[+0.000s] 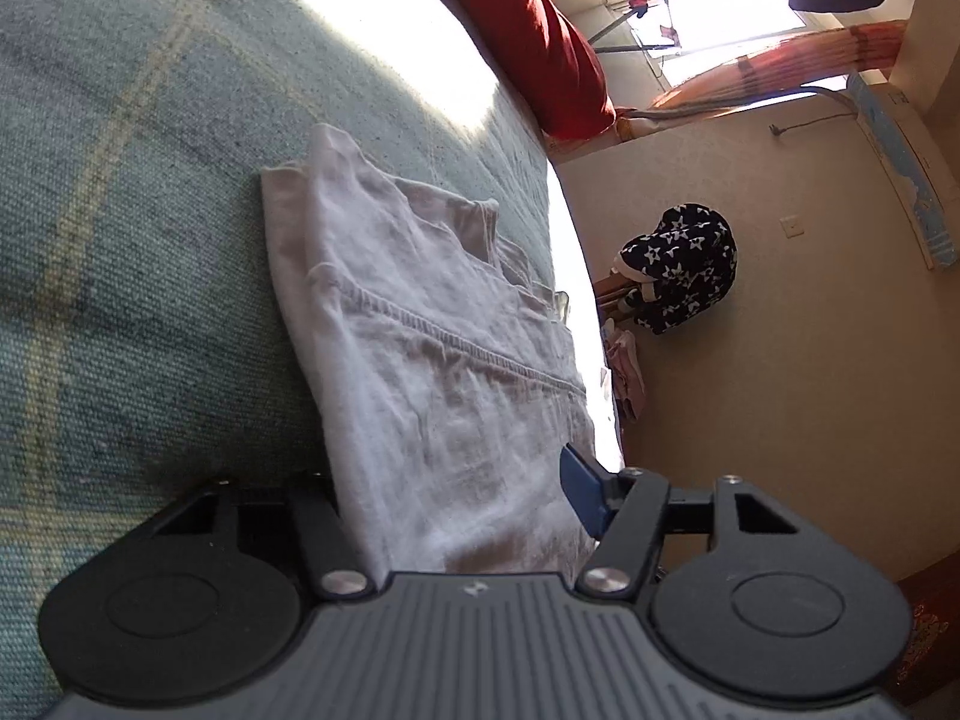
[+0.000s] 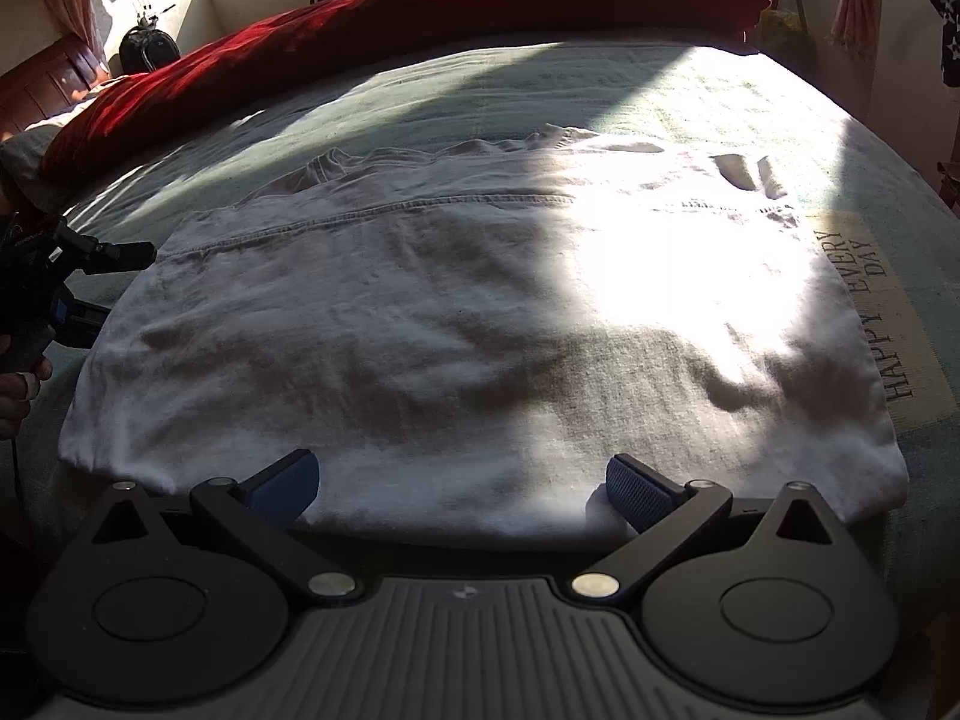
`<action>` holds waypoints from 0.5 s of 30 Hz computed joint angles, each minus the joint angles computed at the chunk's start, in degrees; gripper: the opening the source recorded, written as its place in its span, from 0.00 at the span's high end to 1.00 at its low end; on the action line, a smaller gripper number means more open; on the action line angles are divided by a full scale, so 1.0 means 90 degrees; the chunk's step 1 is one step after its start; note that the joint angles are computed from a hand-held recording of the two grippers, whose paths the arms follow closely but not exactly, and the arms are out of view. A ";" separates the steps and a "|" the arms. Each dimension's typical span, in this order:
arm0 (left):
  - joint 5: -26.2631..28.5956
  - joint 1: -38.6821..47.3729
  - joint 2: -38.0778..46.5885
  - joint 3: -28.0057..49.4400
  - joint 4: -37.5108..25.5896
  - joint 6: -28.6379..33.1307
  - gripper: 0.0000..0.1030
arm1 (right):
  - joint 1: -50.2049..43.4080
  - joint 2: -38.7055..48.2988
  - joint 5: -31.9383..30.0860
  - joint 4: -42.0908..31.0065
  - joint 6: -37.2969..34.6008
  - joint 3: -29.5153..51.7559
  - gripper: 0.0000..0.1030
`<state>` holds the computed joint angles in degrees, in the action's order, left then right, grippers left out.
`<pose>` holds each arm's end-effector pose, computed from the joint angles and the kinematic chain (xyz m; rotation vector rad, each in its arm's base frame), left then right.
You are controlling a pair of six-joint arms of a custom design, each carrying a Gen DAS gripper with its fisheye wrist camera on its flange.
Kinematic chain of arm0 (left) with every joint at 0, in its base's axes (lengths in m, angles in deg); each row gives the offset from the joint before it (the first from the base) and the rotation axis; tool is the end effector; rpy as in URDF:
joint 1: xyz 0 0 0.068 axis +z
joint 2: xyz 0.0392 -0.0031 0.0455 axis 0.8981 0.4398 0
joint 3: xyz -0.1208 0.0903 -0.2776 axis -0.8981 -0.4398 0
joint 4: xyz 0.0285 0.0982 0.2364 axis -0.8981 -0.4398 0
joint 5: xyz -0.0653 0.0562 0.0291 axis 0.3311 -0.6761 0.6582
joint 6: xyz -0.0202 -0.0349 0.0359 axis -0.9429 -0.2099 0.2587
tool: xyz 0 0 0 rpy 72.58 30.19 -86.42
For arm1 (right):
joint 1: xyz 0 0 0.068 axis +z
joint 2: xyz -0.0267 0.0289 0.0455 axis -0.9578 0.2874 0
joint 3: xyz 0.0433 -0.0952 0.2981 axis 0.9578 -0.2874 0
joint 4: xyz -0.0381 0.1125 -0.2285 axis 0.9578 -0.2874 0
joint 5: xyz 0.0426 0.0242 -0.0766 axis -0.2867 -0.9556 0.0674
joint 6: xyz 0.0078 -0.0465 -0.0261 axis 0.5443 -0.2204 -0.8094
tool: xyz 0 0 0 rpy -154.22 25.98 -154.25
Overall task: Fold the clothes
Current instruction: 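Roll the left gripper sideways and bring it to the folded shirt's edge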
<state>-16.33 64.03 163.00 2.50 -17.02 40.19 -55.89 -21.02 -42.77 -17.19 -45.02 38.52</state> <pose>0.2832 -0.0282 0.1517 -0.2355 2.3581 -1.3934 0.1454 0.0501 0.2455 -0.2181 2.4849 0.3530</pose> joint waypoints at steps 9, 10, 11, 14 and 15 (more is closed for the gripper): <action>-0.0804 -0.0270 -0.0421 -0.0072 -0.0393 0.0075 0.84 | -0.0197 -0.0017 -0.0076 -0.0022 -0.0041 0.0006 0.00; -0.0889 -0.0310 -0.0505 -0.0049 -0.0505 0.0119 0.86 | -0.0196 -0.0029 -0.0085 -0.0024 -0.0048 0.0009 0.00; -0.0975 -0.0352 -0.0596 -0.0027 -0.0599 0.0146 0.86 | -0.0216 -0.0044 -0.0117 -0.0020 -0.0059 0.0012 0.00; -0.1165 -0.0449 -0.0820 0.0013 -0.0764 0.0136 0.88 | -0.0428 -0.0098 -0.0390 0.0038 -0.0100 0.0018 0.00; -0.1218 -0.0466 -0.0883 0.0024 -0.0806 0.0134 0.88 | -0.0528 -0.0093 -0.0528 0.0057 -0.0117 0.0040 0.00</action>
<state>-27.29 59.83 155.05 2.72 -24.28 41.40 -60.64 -21.86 -47.53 -16.67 -46.08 38.88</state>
